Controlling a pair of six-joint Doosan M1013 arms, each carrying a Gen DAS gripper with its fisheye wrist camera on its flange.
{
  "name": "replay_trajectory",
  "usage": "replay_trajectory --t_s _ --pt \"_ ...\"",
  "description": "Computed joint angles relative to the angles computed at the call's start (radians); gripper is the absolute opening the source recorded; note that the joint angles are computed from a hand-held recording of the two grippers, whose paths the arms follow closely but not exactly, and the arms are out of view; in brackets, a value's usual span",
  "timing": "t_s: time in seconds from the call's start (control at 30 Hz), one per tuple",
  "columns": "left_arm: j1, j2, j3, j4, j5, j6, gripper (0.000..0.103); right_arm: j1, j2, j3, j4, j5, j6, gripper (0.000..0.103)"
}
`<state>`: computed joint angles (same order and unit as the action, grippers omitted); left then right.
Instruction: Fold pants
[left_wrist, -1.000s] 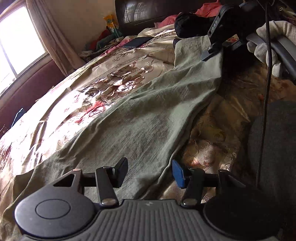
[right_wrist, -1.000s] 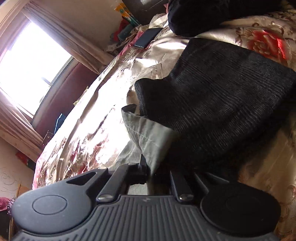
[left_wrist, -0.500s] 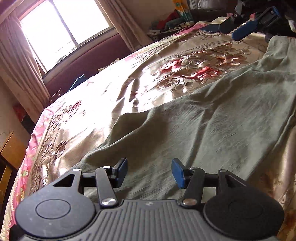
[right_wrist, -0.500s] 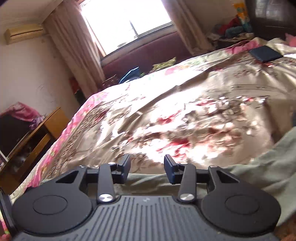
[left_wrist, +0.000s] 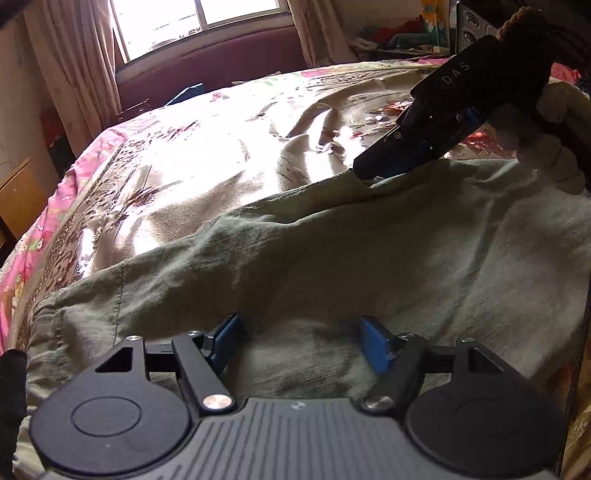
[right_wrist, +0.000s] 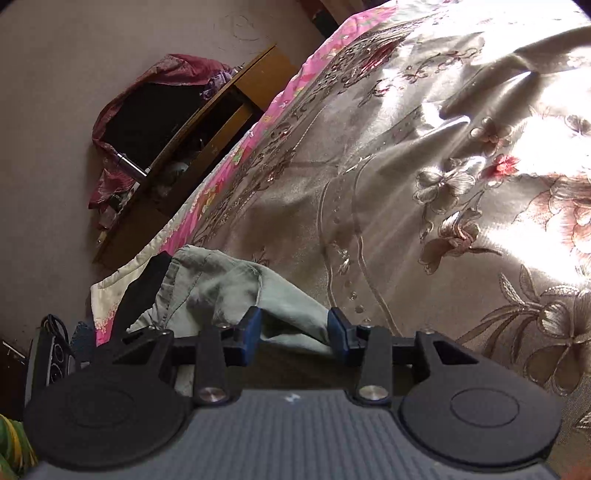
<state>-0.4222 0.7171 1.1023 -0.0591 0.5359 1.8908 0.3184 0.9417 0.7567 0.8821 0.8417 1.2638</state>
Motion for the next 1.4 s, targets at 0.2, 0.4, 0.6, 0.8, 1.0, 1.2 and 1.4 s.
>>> replay_trajectory --t_s 0.2,0.4,0.6,0.8,1.0,1.2,1.4 --pt "-0.003 -0.007 0.011 0.016 -0.011 -0.015 0.085 0.008 -0.029 0.025 -0.063 -0.009 0.014 0.042" --pt "-0.003 -0.007 0.013 0.013 -0.015 -0.01 0.085 0.016 -0.027 0.015 -0.054 -0.019 -0.015 0.044" --pt "-0.004 -0.009 0.02 0.02 -0.027 -0.006 0.085 0.025 -0.005 -0.033 -0.097 -0.08 -0.013 0.046" --pt "0.003 -0.006 0.015 -0.027 -0.022 0.023 0.085 0.021 0.111 -0.262 -0.203 0.141 0.084 0.046" --pt "0.002 -0.007 0.017 -0.028 -0.026 0.022 0.086 0.019 0.2 -0.426 -0.186 0.255 0.163 0.018" --pt "0.002 -0.003 0.015 -0.029 -0.032 0.017 0.086 -0.011 0.264 -0.48 -0.097 0.189 0.408 0.004" --pt "0.002 -0.003 0.017 -0.013 -0.034 0.001 0.091 -0.015 0.065 -0.113 -0.137 -0.055 0.366 0.011"
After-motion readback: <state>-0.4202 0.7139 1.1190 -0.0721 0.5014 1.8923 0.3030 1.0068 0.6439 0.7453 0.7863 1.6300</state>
